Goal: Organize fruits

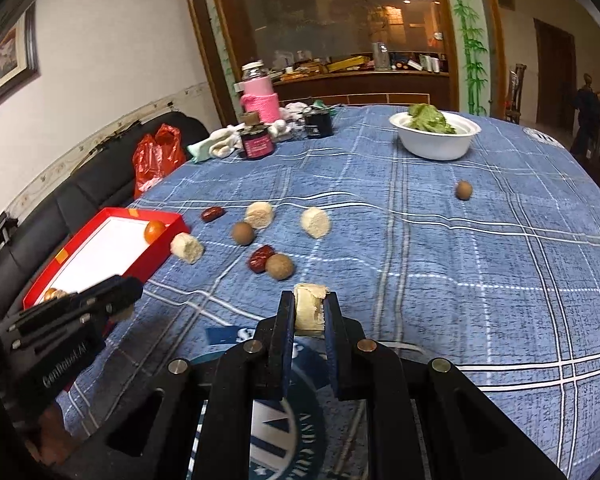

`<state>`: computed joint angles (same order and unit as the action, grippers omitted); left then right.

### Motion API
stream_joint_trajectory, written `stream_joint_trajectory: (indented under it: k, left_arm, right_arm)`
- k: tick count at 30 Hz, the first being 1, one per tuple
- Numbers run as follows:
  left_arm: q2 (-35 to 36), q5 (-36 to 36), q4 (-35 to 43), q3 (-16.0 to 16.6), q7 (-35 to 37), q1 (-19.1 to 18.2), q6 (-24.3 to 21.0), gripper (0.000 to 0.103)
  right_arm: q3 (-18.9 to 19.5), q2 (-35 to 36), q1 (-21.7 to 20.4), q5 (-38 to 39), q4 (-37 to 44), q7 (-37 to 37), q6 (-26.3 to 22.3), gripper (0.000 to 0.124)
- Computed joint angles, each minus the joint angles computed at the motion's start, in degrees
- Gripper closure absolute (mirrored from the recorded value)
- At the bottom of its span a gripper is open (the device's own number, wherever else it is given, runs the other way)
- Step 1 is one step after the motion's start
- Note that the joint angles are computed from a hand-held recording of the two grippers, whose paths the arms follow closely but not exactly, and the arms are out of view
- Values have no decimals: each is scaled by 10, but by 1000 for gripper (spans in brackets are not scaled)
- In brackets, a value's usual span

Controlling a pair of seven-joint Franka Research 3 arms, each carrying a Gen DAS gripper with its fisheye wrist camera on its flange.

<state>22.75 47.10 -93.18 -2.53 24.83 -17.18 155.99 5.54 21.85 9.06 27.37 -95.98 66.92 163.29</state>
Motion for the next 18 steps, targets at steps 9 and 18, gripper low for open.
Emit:
stream_joint_trajectory:
  k: [9,18]
  left_arm:
    - [-48,20,-57,11,-45,21,20,90]
    - [-87,58,-92,11,-106,67,-7,89]
  right_arm:
    - [18,-4,13,5,6,-31,-24,110]
    - [43,17,29,37,55,-72,-55,110]
